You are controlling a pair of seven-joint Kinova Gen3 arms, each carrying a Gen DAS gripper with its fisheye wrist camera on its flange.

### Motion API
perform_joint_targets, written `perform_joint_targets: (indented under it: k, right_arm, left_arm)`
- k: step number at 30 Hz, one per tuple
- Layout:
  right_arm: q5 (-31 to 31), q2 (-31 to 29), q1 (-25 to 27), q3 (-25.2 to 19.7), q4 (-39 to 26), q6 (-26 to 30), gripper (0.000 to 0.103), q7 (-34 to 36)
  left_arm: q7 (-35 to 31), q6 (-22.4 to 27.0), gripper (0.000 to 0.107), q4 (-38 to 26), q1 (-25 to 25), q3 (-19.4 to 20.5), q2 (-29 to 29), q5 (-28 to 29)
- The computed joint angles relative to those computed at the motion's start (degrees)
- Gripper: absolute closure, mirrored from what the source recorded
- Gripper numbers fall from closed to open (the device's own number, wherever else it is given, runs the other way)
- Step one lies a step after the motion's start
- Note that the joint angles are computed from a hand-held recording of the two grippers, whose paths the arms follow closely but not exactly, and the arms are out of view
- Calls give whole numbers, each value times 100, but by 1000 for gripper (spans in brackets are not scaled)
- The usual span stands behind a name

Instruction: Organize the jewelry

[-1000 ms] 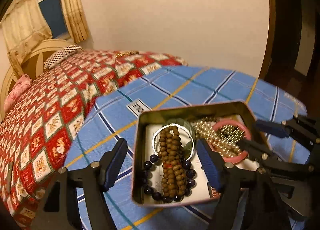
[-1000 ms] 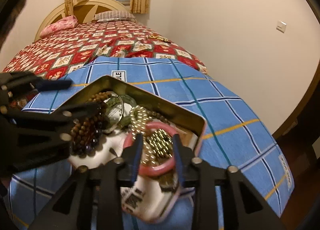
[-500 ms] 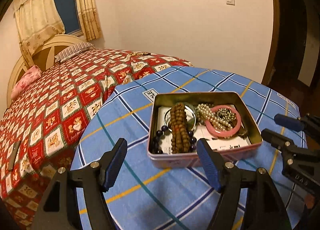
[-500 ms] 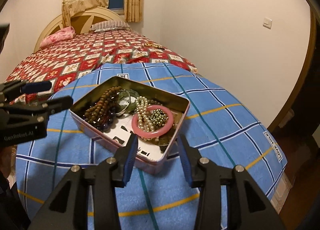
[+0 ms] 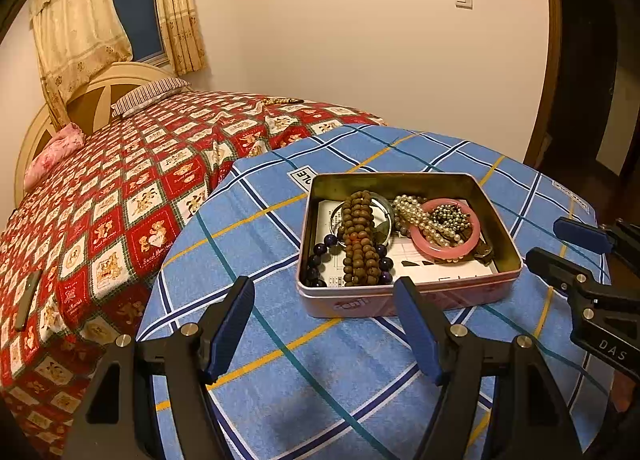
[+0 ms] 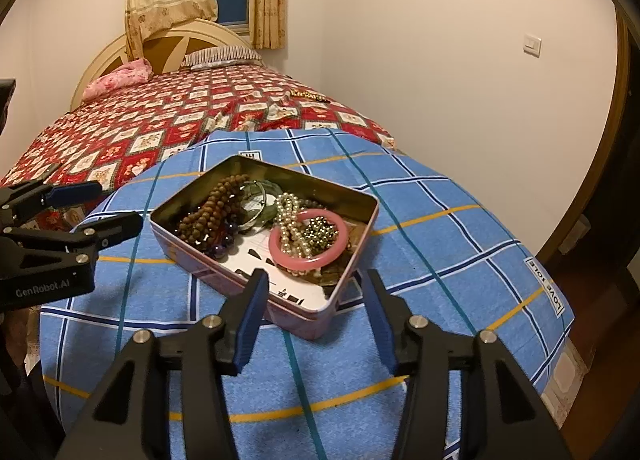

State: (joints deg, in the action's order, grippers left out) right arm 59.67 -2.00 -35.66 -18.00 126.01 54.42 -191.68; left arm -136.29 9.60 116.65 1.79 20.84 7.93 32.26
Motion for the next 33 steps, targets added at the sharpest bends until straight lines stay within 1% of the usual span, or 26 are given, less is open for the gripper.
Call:
perform_joint_targets:
  k: [4,7,9,10,12,14,17,26,33]
  right_arm:
    - [-6,-15,-2,-9,2,2,51,2]
    - [-9,-17,-2,-14,1,6,51,-2]
    - [2,-10,-5,-19,2,14,51,-21]
    - [6,-6,-9,-22,3,18,50,-33]
    - [3,-11,-15,-23,1,22,50,-38]
    - [5,-6,-29,-36,-8,41,50,-50]
    - [2,-11,-62,-57,-31,84,49,-64]
    - [2,-11,-76,-55,-35,96,48,-76]
    - [-1,-21,-87,-61,-22,84,47,-88]
  left_arm:
    - [-42,21,36,12,-23,18,-16,48]
    - [-230,34,36,23,-127,112,-19,219]
    - [-256,26,36,34,-88,77,-34,254]
    - [-348,38,36,40,-139,123,-44,342]
    - [-327,36,36,39,-53,34,-57,339]
    - [-399,44,36,41,-65,37,-60,427]
    - [-283,40,36,34,77,-103,-68,319]
    - [-396,40,36,40,39,-67,-63,425]
    - [-306,24,36,50,122,-139,-63,345]
